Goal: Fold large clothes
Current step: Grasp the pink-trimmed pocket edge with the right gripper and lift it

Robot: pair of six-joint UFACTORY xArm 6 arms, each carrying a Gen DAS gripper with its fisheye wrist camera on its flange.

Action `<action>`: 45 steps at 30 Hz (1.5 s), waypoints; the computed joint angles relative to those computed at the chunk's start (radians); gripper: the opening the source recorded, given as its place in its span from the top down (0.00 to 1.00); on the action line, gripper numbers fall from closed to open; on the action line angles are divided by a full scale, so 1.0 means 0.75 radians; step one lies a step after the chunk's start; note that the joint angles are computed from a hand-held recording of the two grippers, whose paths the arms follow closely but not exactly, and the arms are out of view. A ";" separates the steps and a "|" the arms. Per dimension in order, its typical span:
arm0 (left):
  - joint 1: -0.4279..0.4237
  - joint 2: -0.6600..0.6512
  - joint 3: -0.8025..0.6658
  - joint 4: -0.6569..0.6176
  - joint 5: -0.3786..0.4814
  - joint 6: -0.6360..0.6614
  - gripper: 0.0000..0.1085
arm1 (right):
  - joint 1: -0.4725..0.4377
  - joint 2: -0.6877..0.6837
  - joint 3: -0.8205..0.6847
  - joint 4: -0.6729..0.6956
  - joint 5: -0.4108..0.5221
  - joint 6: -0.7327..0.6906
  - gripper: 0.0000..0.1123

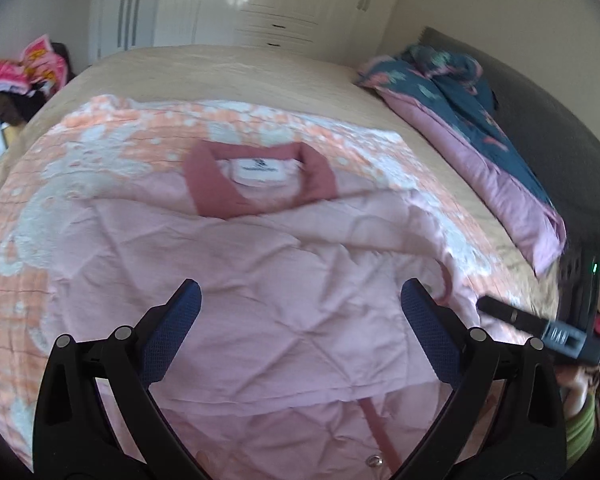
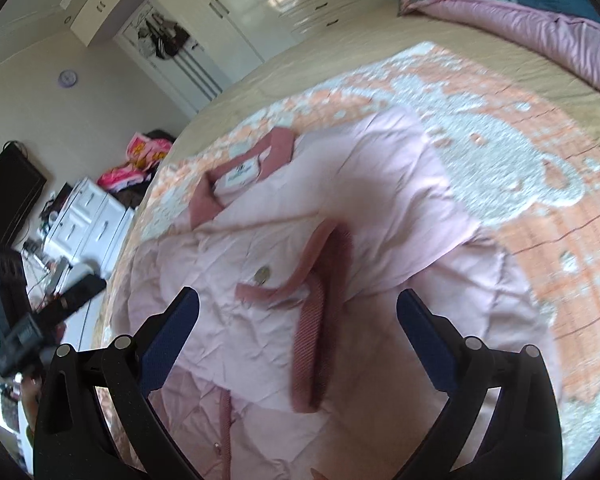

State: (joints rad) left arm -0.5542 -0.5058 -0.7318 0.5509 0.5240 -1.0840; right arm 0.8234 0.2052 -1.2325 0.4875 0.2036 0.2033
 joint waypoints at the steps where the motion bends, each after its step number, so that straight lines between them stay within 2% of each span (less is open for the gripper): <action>1: 0.016 -0.030 0.012 0.013 0.011 -0.007 0.14 | 0.009 0.018 -0.014 -0.022 0.014 0.023 0.12; 4: 0.062 -0.122 0.052 0.037 0.035 -0.039 0.14 | 0.028 0.059 -0.039 -0.045 0.042 0.064 0.12; 9: 0.138 -0.239 0.109 0.038 0.054 -0.071 0.14 | 0.051 0.115 -0.073 0.042 0.079 0.030 0.12; 11: 0.160 -0.272 0.123 0.040 0.078 -0.080 0.14 | 0.058 0.130 -0.082 0.131 0.093 -0.036 0.12; 16: 0.198 -0.340 0.146 0.059 0.127 -0.102 0.14 | 0.069 0.140 -0.074 0.113 0.040 -0.020 0.15; 18: 0.206 -0.357 0.150 0.070 0.141 -0.110 0.14 | 0.073 0.142 -0.078 0.150 0.040 -0.065 0.36; 20: 0.214 -0.363 0.155 0.073 0.144 -0.113 0.14 | 0.074 0.134 -0.060 0.063 0.022 0.006 0.45; 22: 0.226 -0.377 0.166 0.061 0.139 -0.110 0.14 | 0.081 0.129 -0.052 0.103 -0.004 -0.033 0.63; 25: 0.235 -0.397 0.172 0.076 0.153 -0.125 0.14 | 0.097 0.108 -0.042 0.143 -0.058 -0.112 0.79; 28: 0.239 -0.410 0.172 0.091 0.176 -0.134 0.14 | 0.117 0.067 -0.031 0.094 -0.120 -0.152 0.82; 33: 0.270 -0.438 0.192 0.063 0.158 -0.127 0.14 | 0.093 0.025 -0.119 -0.158 -0.131 -0.159 0.85; 38: 0.273 -0.417 0.192 0.068 0.150 -0.133 0.14 | 0.025 0.055 -0.254 -0.533 -0.109 0.015 0.85; 40: 0.274 -0.392 0.188 0.061 0.146 -0.125 0.14 | 0.005 0.073 -0.276 -0.565 -0.113 0.019 0.85; 42: 0.275 -0.372 0.188 0.062 0.138 -0.125 0.14 | -0.010 0.104 -0.295 -0.506 -0.110 -0.020 0.85; 45: 0.279 -0.335 0.188 0.049 0.121 -0.122 0.14 | -0.038 0.150 -0.332 -0.645 -0.069 0.100 0.85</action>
